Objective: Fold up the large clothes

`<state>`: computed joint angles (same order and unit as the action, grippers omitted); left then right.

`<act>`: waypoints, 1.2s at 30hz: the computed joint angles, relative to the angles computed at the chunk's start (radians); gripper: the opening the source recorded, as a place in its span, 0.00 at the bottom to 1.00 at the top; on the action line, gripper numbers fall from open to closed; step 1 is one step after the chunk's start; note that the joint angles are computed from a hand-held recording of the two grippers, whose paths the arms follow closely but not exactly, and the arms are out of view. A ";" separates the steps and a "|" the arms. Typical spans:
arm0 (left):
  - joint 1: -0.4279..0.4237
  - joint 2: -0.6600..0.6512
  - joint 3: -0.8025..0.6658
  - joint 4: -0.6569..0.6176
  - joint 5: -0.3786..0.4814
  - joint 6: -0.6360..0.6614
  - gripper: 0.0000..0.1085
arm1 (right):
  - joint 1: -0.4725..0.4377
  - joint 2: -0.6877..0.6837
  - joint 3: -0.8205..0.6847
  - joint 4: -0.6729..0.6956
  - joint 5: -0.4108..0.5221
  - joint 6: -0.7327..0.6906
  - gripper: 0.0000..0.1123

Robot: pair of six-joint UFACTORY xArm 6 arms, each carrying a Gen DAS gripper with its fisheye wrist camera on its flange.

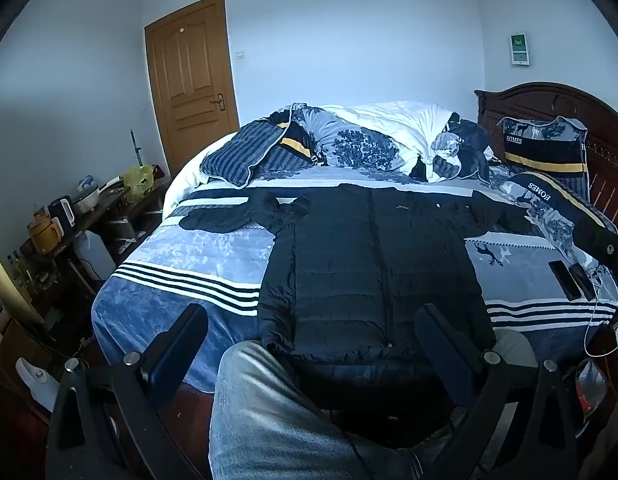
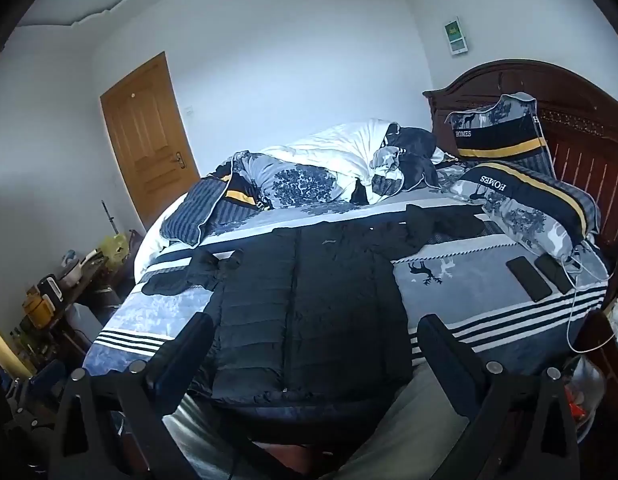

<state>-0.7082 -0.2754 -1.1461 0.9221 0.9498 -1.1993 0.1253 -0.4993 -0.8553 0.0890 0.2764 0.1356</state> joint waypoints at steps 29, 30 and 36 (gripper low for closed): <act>-0.002 0.003 0.000 -0.008 -0.001 0.001 0.95 | 0.002 0.002 0.029 0.031 -0.029 -0.026 0.92; -0.002 0.004 -0.001 -0.007 0.000 0.002 0.95 | 0.001 0.004 0.025 0.025 -0.028 -0.024 0.92; 0.002 0.001 0.002 -0.010 -0.007 0.007 0.95 | 0.002 0.007 0.022 0.071 -0.023 -0.045 0.92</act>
